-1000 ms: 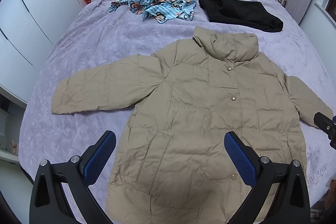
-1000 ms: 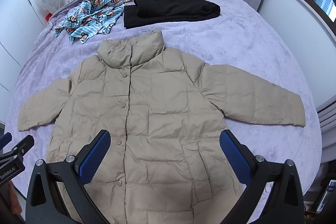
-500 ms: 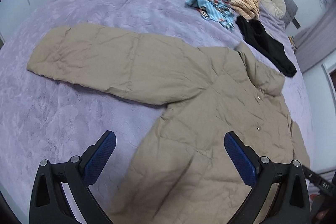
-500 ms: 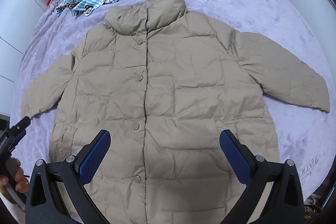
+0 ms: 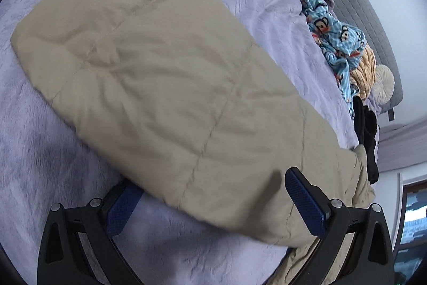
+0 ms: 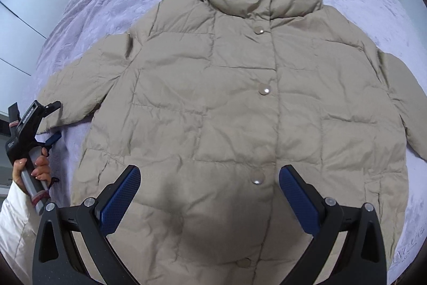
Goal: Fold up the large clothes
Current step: 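Grasp the jacket side and sleeve nearest the left gripper and lift, then lay the held side across the jacket body and open the left gripper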
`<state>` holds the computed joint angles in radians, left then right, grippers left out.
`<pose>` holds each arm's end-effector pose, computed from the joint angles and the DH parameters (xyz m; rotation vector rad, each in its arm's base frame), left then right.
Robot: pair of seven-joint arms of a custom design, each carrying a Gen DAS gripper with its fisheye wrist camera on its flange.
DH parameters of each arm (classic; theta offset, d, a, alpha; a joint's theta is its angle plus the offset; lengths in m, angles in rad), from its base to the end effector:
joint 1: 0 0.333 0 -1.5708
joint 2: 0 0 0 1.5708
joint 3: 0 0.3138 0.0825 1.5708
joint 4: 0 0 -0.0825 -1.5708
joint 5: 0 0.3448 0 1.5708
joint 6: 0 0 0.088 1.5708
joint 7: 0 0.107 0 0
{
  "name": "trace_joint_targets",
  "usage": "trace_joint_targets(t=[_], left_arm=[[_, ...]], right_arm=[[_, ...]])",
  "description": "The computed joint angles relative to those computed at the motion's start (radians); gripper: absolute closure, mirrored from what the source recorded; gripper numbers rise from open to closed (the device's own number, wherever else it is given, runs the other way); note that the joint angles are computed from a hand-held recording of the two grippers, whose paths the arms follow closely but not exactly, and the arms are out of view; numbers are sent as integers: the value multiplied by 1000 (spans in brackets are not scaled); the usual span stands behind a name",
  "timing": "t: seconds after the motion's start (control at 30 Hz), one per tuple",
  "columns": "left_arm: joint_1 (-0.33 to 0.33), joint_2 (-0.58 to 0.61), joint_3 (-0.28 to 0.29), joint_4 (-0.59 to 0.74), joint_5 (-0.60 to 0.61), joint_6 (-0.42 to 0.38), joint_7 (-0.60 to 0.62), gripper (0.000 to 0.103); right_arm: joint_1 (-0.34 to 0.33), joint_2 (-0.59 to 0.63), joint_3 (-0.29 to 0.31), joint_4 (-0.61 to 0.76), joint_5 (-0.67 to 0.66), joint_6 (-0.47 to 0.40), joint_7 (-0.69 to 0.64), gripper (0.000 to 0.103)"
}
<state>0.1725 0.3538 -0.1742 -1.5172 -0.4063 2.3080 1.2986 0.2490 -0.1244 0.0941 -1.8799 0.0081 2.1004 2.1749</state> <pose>0.6644 0.0093 0.5209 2.5317 -1.4961 0.8986 0.4850 0.1766 0.6011 -1.7103 2.2307 -0.1554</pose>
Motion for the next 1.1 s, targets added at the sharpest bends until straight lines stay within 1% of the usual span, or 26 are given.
trace_joint_targets(t=[0.07,0.1,0.13,0.17,0.23,0.27,0.3,0.33,0.37,0.4,0.53,0.6,0.67,0.73,0.8,0.87,0.97,1.03,1.1], left_arm=[[-17,41,17,60,54,22,-31,0],[-30,62,29,94,93,26,-63,4],[-39,82,41,126,133,25,-96,18],[-48,104,52,164,177,11,-129,29],[-39,152,46,243,217,-28,-131,84],[-21,154,32,247,207,-24,-114,89],[-11,148,26,243,201,-10,-111,91],[-3,128,21,220,202,14,-97,94],[0,104,16,196,207,44,-73,94],[-4,85,19,183,225,63,-59,94],[-17,3,16,133,265,124,17,94],[-29,-25,10,131,270,149,55,94],[-40,-47,-2,138,257,169,95,94],[-53,-56,-19,162,237,171,148,94],[-76,-54,-38,197,216,153,197,94],[-109,-52,-55,226,208,136,241,94],[-183,-14,-75,312,235,97,281,94],[-245,23,-80,381,281,70,291,94],[-315,83,-83,481,335,7,282,94]], right_arm=[[6,41,2,32,7,29,-13,0],[11,62,2,50,13,45,-23,0],[15,83,1,67,17,61,-29,0],[20,107,-1,88,20,81,-37,0],[29,149,-6,119,43,131,-59,5],[32,171,-9,134,80,163,-86,21],[31,195,-11,152,146,183,-131,56],[26,222,-11,171,232,196,-184,78],[21,250,-9,188,317,215,-222,98],[24,271,-8,197,353,244,-232,98],[42,380,6,280,426,338,-291,98],[43,438,21,327,473,352,-317,98],[45,481,32,355,512,347,-322,98],[46,515,37,369,541,349,-322,99],[52,534,33,375,543,355,-309,99],[47,553,38,391,556,343,-307,99],[17,562,61,404,615,313,-354,100],[-14,519,71,355,685,314,-395,99],[-26,425,51,244,717,345,-409,99]])
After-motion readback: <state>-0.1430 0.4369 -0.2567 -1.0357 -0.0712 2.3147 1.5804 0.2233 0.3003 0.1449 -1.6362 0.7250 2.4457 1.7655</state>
